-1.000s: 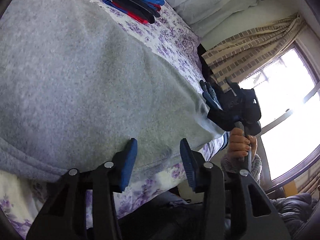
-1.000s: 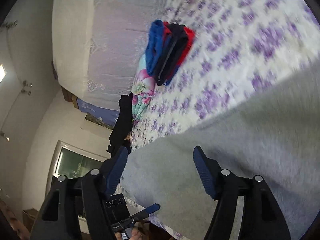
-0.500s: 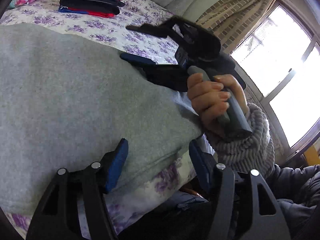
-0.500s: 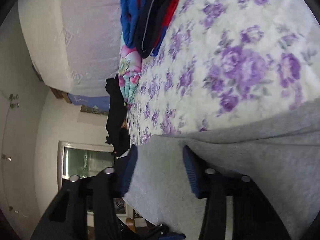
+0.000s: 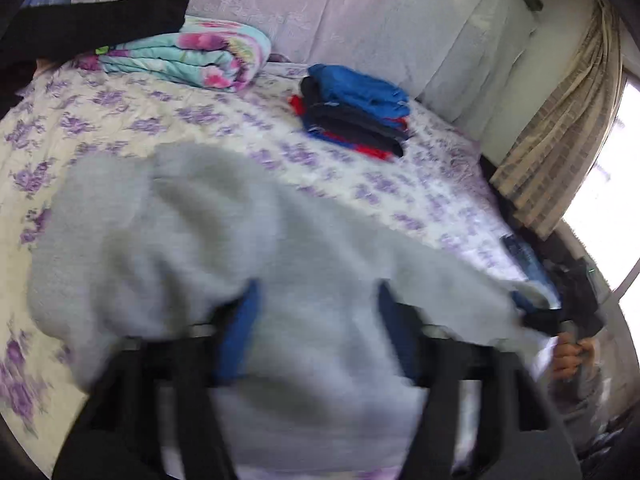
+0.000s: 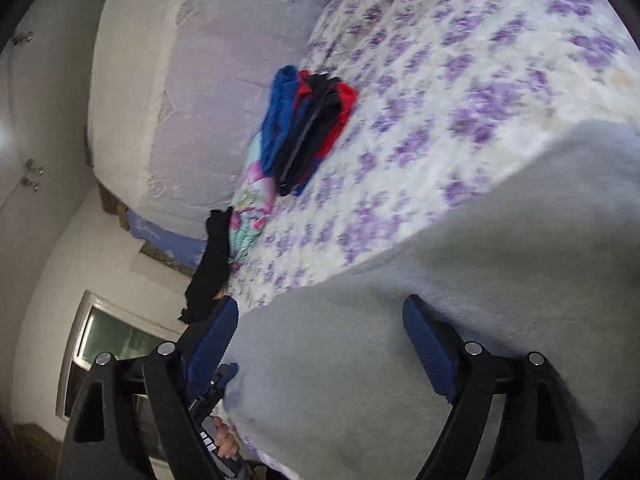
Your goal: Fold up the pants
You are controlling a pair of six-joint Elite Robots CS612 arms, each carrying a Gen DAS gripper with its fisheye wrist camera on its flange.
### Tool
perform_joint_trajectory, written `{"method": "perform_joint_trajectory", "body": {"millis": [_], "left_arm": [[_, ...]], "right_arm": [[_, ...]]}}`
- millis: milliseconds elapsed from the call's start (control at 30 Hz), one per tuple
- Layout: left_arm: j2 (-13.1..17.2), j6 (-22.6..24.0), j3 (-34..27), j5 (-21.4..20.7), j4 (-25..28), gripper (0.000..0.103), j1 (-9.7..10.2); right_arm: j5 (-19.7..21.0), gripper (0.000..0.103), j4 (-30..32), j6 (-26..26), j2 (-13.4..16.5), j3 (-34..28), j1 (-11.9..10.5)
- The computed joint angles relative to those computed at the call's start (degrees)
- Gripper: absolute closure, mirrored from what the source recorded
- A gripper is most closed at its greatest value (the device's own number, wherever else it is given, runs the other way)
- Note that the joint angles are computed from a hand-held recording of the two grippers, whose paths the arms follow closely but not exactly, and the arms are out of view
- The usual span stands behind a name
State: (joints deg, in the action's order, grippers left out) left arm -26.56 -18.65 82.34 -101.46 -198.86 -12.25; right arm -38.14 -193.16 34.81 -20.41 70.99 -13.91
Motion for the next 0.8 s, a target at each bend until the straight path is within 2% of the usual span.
{"method": "perform_joint_trajectory", "body": {"millis": [33,67,133,200,233,267,333,400,433,467,500,533,567,600,633,667,700,733,767,800], "left_arm": [[0.5,0.4,-0.6,1.0,0.3,0.101,0.31],[1.2,-1.6,-1.2,-0.5,-0.3,0.101,0.81],[1.7,-6.7,-2.7,-5.8,0.2,0.101,2.22],[1.1,-10.0,-2.1,-7.8,0.1,0.102,2.79],[0.8,-11.5,-1.4,-8.4,-1.2,0.093,2.76],[0.1,-11.9,-0.1,-8.5,-2.9,0.085,2.55],[-1.2,-10.1,2.2,-6.9,-6.4,0.039,1.53],[-2.8,-6.2,4.8,-2.7,-8.5,0.02,-0.07],[-3.2,-3.2,5.2,0.8,-7.1,0.02,-0.93],[-3.3,-1.7,5.1,2.5,-4.8,0.02,-1.28],[-2.7,-2.3,4.1,2.2,-2.7,0.023,-1.08],[-2.3,-3.3,3.5,1.9,-2.2,0.028,-0.84],[-2.2,-3.1,3.4,2.3,-2.4,0.029,-0.86],[-2.4,-2.0,3.6,2.6,-2.3,0.029,-0.99],[-2.7,-0.4,3.8,3.4,-1.6,0.03,-1.19],[-2.9,0.2,4.0,3.8,-1.0,0.031,-1.26],[-3.0,0.0,4.1,3.8,-0.5,0.032,-1.21],[-3.3,-0.8,4.2,3.4,-0.1,0.032,-1.1],[-3.6,-1.9,4.5,3.2,-0.2,0.032,-1.1],[-3.9,-2.9,4.9,3.1,-0.9,0.031,-1.23]], "right_arm": [[0.7,0.049,-0.5,2.0,0.9,-0.6,-0.6],[0.3,0.071,0.6,3.2,1.2,-0.7,-1.0],[0.5,0.073,-0.3,5.3,1.6,-1.1,-1.4],[-0.9,0.063,-4.8,7.6,0.8,0.4,-1.8],[-0.4,0.051,-9.8,9.8,0.9,0.7,-2.2],[0.1,0.044,-13.4,11.2,0.8,1.2,-2.6],[0.8,0.037,-17.2,11.7,0.1,2.7,-3.5],[2.5,0.037,-18.0,12.3,0.3,3.2,-4.3],[2.0,0.038,-17.7,13.1,0.5,3.5,-4.7],[2.1,0.051,-18.2,16.1,1.7,2.5,-5.1],[2.0,0.065,-18.7,20.1,3.0,1.1,-5.5],[1.5,0.098,-18.2,22.0,3.6,0.7,-5.7],[1.9,0.103,-19.3,25.7,5.0,-1.0,-6.1],[4.6,0.103,-21.8,28.9,6.6,-3.2,-6.6],[5.2,0.103,-22.7,29.8,6.6,-3.3,-6.9],[3.6,0.103,-23.3,28.2,5.6,-1.7,-7.0],[0.1,0.103,-23.6,24.3,3.8,1.1,-7.0],[-5.1,0.092,-24.1,19.8,1.4,4.6,-7.2],[-9.0,0.072,-24.1,17.7,-0.4,7.4,-7.4],[-12.1,0.057,-24.5,16.4,-2.0,9.9,-7.6]]}}
